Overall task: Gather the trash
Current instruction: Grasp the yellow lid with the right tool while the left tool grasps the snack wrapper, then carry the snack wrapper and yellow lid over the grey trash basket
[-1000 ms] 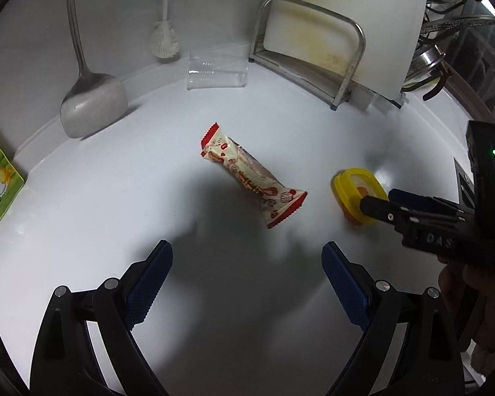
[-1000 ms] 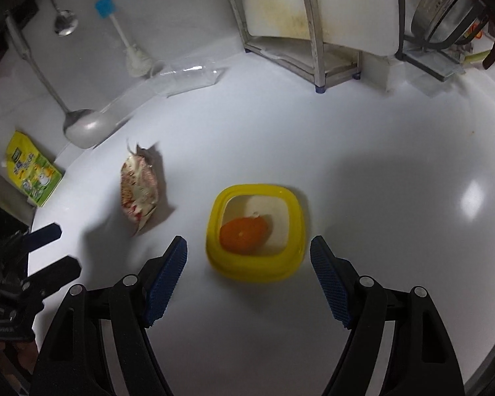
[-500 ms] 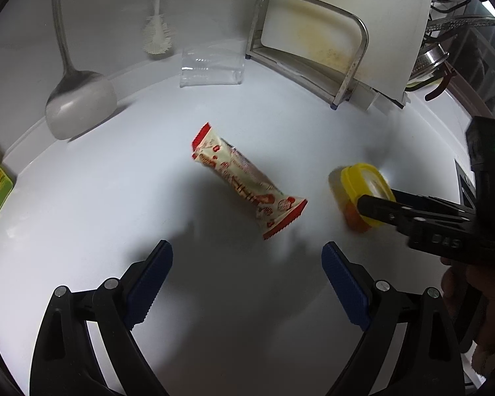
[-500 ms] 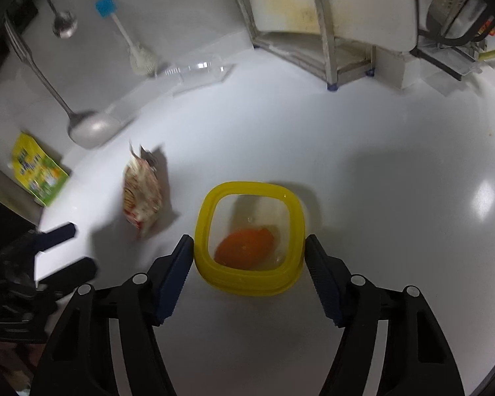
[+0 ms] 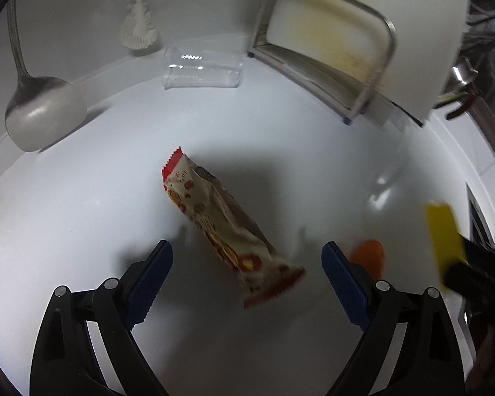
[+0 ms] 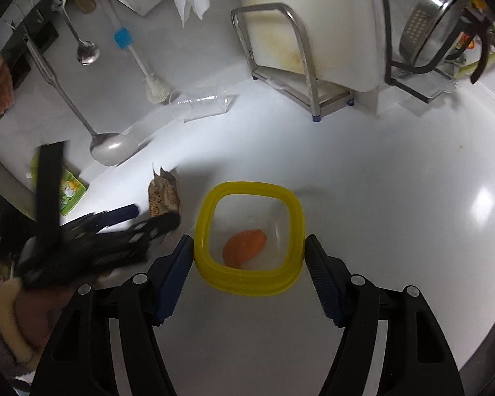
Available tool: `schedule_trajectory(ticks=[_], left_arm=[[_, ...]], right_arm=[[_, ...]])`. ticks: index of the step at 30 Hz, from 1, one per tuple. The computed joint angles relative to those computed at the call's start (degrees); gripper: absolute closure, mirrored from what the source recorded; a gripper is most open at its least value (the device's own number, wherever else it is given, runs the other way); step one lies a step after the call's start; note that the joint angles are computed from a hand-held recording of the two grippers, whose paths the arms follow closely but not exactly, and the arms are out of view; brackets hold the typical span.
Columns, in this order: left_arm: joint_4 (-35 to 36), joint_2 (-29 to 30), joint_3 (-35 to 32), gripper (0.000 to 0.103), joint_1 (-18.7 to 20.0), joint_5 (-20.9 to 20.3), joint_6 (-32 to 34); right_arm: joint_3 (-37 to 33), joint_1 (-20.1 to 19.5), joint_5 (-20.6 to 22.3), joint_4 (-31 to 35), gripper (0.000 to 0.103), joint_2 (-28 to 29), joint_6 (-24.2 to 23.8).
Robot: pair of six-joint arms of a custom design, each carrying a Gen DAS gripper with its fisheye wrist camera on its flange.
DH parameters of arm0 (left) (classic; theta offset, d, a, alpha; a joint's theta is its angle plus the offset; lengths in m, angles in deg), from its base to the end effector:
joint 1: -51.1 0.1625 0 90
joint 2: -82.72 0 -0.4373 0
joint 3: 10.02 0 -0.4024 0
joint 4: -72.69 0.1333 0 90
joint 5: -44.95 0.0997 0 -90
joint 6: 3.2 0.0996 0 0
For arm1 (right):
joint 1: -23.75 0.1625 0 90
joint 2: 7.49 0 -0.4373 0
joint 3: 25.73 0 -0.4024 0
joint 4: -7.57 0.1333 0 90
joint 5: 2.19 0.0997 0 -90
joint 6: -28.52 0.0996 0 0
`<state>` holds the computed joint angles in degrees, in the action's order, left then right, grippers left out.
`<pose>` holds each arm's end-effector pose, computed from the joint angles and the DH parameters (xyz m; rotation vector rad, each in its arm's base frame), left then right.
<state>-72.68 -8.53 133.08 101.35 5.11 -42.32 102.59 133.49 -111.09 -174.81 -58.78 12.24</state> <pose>-0.0577 -0.3974 0.2257 -0.0212 2.3918 -0.7678 0.2589 -0.4223 0.0471 0.8046 -2.6775 0.3905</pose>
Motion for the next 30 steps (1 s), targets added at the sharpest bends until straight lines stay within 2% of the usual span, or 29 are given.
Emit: schedule_trajectory(ticks=[2,6,7,9,11,12,13,17,20,25,30], left_arm=[[-1.61,1.72,-0.96,0.018,1.68,-0.74,1.3],[-2.18,3.48,-1.68,0.043,2.37,-1.54,2.59],[-2.7,3.78,-1.77,0.054,2.4,-2.39,3.51],[-3.09,3.83,-1.75,0.065,2.35,-3.59,4.3],[-3.85,3.1,-1.32,0.068,2.07,-4.95,4.39],[-3.92,2.81,-1.04,0.074,1.59,-4.8,4.58],[-3.54,2.43,-0.8,0.087,0.89,-4.53,4.83],[-2.74,0.6,-0.03,0.089,-1.26,-4.67,5.3],[0.09,-1.51,0.48,0.091,-3.23,-3.31,3.34],[9.27,-7.35,1.71,0.091,-7.7,-0.88,-3.49],[23.25,-14.61,2.78,0.091,-13.47,0.54,-14.11]], right_arm=[[1.15,0.32,-0.19,-0.4,0.037,-0.94,-0.13],[2.95,0.4,-1.0,-0.46,0.037,-2.72,-0.05],[3.35,0.35,-1.44,-0.42,0.037,-3.13,-0.09],[4.06,0.21,-1.76,-0.53,0.037,-3.9,0.05],[4.54,0.18,-1.89,-0.61,0.037,-4.61,0.16],[4.77,0.2,-1.87,-0.71,0.037,-4.89,0.09],[4.93,0.24,-1.85,-0.79,0.037,-5.08,0.06],[5.42,0.48,-1.59,-0.76,0.037,-5.54,-0.06],[5.73,1.01,-1.15,-0.6,0.037,-6.01,-0.29],[6.71,1.67,-0.25,-0.07,0.037,-7.59,-0.49],[8.43,2.38,1.16,1.02,0.037,-9.97,-0.59]])
